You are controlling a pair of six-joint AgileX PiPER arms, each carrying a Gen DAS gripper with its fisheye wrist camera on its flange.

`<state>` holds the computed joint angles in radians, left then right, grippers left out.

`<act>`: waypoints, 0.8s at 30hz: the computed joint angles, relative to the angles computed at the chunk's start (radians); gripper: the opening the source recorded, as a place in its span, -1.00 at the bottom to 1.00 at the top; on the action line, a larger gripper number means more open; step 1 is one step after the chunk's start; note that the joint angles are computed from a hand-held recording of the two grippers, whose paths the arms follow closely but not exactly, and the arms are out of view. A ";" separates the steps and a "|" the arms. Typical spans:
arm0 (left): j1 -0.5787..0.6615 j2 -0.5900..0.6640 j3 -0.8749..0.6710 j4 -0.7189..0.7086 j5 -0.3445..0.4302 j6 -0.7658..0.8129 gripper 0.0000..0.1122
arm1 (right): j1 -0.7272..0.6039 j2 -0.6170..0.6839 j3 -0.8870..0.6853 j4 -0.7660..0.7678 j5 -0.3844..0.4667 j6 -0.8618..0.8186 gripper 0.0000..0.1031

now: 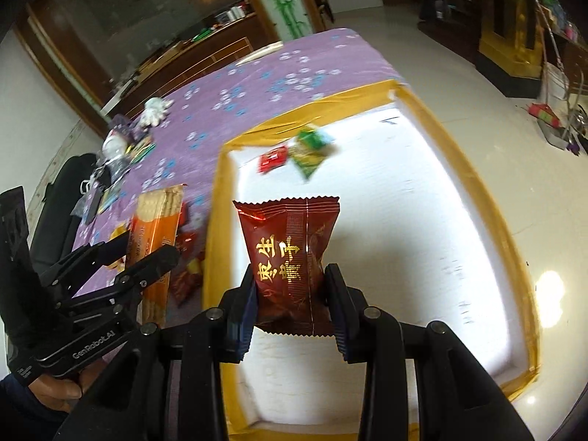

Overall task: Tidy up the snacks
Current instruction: 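Lower the cracker pack with the left gripper while the right lowers the red-brown bag into the tray, opening both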

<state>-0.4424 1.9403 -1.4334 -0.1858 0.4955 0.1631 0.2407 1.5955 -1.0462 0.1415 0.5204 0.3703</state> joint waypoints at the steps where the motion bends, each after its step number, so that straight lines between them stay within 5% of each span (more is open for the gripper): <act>1: -0.012 0.019 -0.027 0.005 0.011 -0.009 0.08 | -0.019 0.002 -0.002 0.006 0.003 -0.018 -0.33; 10: -0.096 0.219 -0.292 0.097 0.126 -0.136 0.07 | -0.161 0.125 -0.126 0.079 0.050 -0.182 -0.33; 24: -0.125 0.376 -0.525 0.196 0.254 -0.238 0.05 | -0.184 0.380 -0.415 0.057 0.153 -0.260 -0.34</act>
<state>-0.5674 2.3164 -1.9584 0.0107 0.7492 -0.0753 0.0563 1.9759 -1.4609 0.1983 0.6729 0.1101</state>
